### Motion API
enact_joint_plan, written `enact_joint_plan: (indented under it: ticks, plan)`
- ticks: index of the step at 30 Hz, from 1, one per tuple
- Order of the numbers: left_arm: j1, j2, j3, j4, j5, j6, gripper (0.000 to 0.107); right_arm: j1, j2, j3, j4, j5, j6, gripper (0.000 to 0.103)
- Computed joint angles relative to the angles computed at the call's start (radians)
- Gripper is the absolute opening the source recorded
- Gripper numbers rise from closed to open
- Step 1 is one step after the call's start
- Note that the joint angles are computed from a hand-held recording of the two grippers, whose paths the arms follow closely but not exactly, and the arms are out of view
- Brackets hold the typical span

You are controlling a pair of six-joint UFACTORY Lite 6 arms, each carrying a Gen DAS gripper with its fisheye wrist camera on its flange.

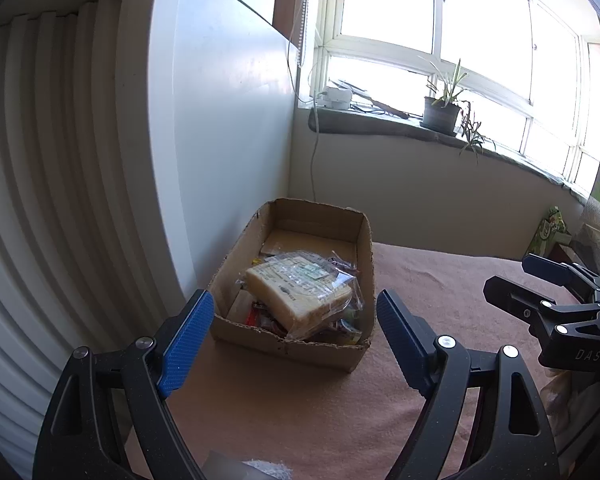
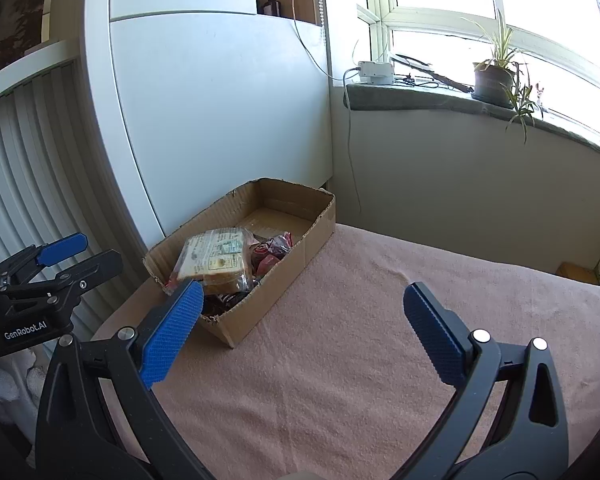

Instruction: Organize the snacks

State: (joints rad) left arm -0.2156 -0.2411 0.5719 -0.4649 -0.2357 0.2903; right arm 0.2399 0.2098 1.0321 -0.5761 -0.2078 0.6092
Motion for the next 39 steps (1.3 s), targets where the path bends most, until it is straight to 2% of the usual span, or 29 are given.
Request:
enact_joint_plan:
  ticks: [10, 29, 39]
  plan:
    - [-0.032, -0.003, -0.007, -0.113, -0.008, 0.104, 0.084, -0.005, -0.014, -0.026, 0.038, -0.008, -0.036, 0.102]
    - [-0.049, -0.012, -0.023, -0.152, -0.016, 0.128, 0.084, 0.007, -0.034, -0.061, 0.142, -0.001, -0.135, 0.102]
    - [-0.067, -0.019, -0.037, -0.173, -0.045, 0.148, 0.084, -0.001, -0.042, -0.075, 0.137, -0.002, -0.13, 0.102]
